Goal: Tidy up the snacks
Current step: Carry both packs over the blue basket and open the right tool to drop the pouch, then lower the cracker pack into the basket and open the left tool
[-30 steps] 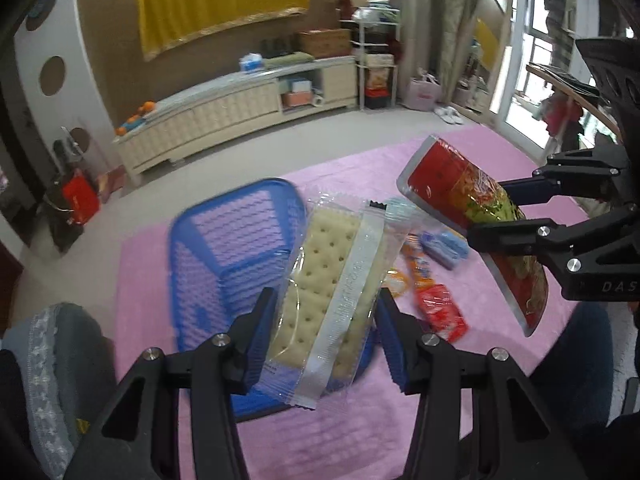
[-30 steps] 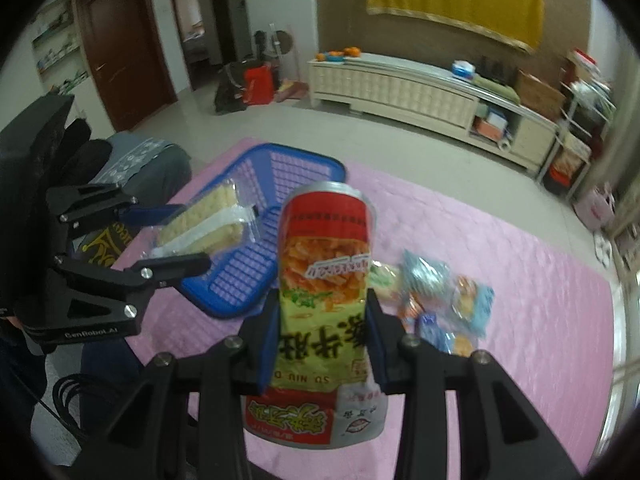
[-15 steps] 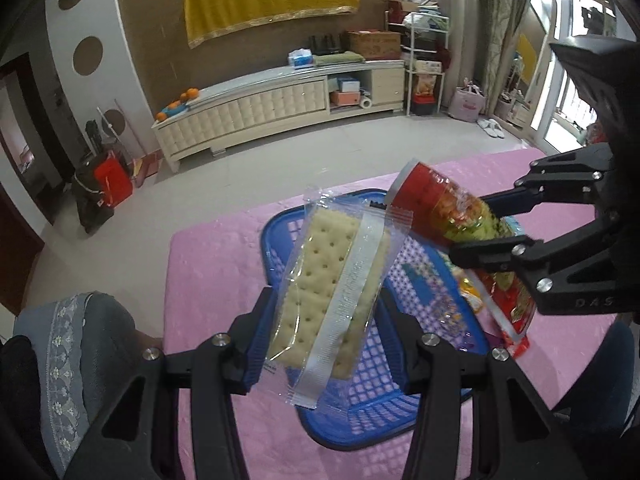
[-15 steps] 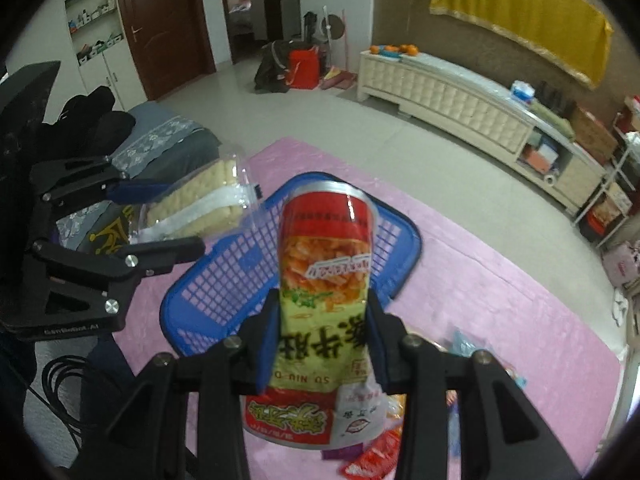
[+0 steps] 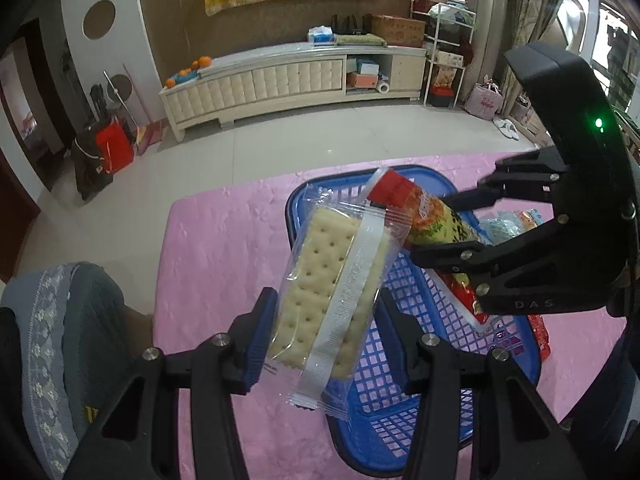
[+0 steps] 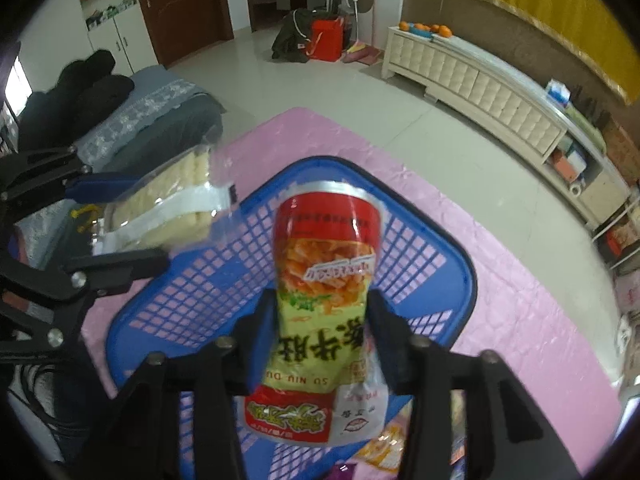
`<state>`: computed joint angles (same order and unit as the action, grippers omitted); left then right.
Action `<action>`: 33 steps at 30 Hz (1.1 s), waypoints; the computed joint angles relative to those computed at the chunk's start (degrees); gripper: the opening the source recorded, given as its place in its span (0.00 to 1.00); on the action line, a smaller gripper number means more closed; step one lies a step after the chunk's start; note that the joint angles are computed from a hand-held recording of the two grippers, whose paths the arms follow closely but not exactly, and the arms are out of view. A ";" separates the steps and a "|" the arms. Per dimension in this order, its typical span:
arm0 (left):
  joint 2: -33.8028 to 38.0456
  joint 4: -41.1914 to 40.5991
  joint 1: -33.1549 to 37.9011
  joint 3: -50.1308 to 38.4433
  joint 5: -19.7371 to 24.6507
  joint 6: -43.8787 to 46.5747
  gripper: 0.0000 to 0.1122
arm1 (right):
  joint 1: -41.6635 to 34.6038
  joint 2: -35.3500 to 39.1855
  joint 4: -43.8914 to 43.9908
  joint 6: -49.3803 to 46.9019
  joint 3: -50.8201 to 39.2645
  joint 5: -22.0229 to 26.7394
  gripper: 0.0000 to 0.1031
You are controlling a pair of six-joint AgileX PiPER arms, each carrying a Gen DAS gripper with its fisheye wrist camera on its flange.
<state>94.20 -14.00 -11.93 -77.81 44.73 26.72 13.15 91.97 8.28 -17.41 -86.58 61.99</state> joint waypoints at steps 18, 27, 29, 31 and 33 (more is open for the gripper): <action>1.74 3.37 -6.07 -3.61 3.14 -4.88 0.42 | -5.56 -7.53 -4.31 3.75 5.86 -1.91 0.92; 7.78 5.38 -9.83 -8.70 4.01 -8.84 0.42 | -10.20 -8.18 -3.02 2.30 8.55 -2.40 0.92; 9.58 5.71 -10.41 -10.70 4.58 -9.55 0.42 | -11.19 -8.14 -2.93 2.05 9.05 -3.01 0.92; 11.24 6.03 -10.93 -12.49 4.95 -10.36 0.42 | -12.61 -8.13 -2.20 1.39 9.35 -3.69 0.92; 12.55 5.75 -11.15 -14.04 5.19 -10.58 0.43 | -13.94 -7.73 -1.30 0.53 9.15 -3.82 0.92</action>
